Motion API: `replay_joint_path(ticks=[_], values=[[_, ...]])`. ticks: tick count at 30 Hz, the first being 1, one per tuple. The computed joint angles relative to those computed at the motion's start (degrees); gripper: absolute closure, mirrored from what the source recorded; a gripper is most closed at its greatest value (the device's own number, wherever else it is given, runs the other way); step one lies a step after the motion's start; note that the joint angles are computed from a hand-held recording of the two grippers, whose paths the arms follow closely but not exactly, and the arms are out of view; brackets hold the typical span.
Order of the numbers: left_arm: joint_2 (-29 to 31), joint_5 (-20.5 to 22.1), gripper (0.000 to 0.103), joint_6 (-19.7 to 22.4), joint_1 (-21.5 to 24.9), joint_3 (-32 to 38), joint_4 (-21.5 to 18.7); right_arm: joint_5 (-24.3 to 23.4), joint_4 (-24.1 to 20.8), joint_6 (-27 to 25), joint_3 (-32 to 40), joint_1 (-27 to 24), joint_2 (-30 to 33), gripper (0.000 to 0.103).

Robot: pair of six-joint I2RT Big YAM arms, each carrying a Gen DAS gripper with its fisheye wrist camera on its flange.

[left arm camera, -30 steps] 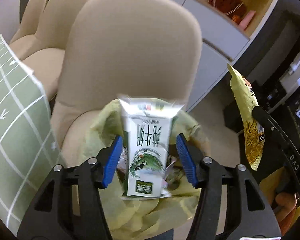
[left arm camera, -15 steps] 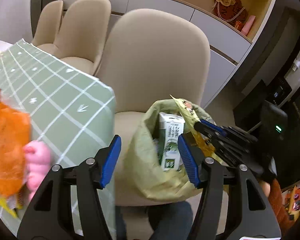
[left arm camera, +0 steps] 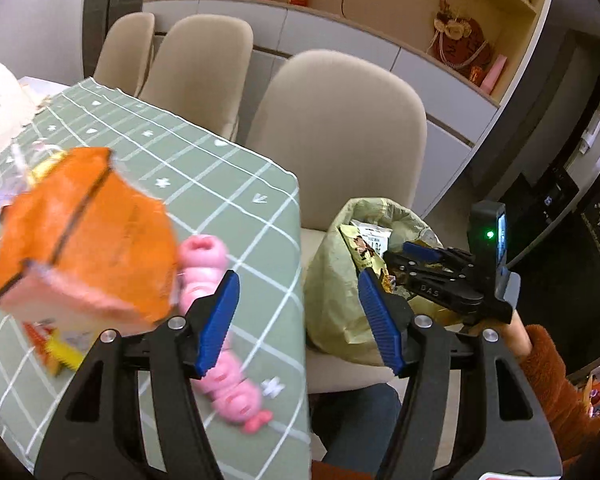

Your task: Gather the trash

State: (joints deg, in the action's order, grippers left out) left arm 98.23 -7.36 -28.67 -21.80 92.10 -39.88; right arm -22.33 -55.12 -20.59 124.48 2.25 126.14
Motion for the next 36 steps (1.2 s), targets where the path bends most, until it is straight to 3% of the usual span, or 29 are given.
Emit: replay_joint_path(ticks=[3, 9, 14, 16, 19, 22, 25, 31, 33, 35, 36], values=[[-5.2, -1.3, 0.044, 0.5, 0.8, -5.5, 2.7, -1.0, 3.2, 0.6, -5.0, 0.7, -4.6, 0.057], [-14.7, -6.2, 0.044, 1.2, 3.8, -14.5, 6.8, -5.9, 14.1, 3.7, -17.5, 2.8, -15.6, 0.055], [-20.7, -9.8, 0.044, 0.2, 10.9, -20.9, 10.2, -9.0, 18.6, 7.0, -22.8, 6.2, -19.8, 0.049], [-21.1, -9.0, 0.044, -1.3, 15.4, -22.3, 11.6, -9.2, 19.7, 6.7, -24.7, 7.2, -21.1, 0.048], [-19.0, -3.6, 0.044, -2.6, 22.0, -22.0, 11.8, -7.0, 19.7, 5.3, -27.1, 9.0, -22.9, 0.048], [-14.4, 0.4, 0.044, -6.7, 26.9, -19.4, 10.2, -6.8, 20.1, 5.3, -28.8, 9.7, -24.1, 0.048], [-9.4, 3.9, 0.044, -9.0, 29.9, -16.2, 9.4, -4.8, 19.3, 4.0, -28.7, 10.1, -24.6, 0.048], [-1.2, 0.7, 0.045, -4.5, 30.9, -8.5, 6.5, -3.0, 14.1, 1.9, -25.1, 10.4, -23.1, 0.048], [-0.3, 1.9, 0.060, -4.3, 31.5, -7.8, 6.3, -2.7, 12.7, 1.3, -23.7, 10.6, -22.3, 0.048], [0.6, 2.8, 0.089, -4.7, 31.8, -6.8, 4.2, -1.8, 12.0, 1.1, -22.1, 11.2, -21.4, 0.048], [0.5, 3.3, 0.092, -4.9, 31.9, -6.9, 3.6, -1.4, 12.0, 1.2, -21.5, 11.5, -21.1, 0.048]])
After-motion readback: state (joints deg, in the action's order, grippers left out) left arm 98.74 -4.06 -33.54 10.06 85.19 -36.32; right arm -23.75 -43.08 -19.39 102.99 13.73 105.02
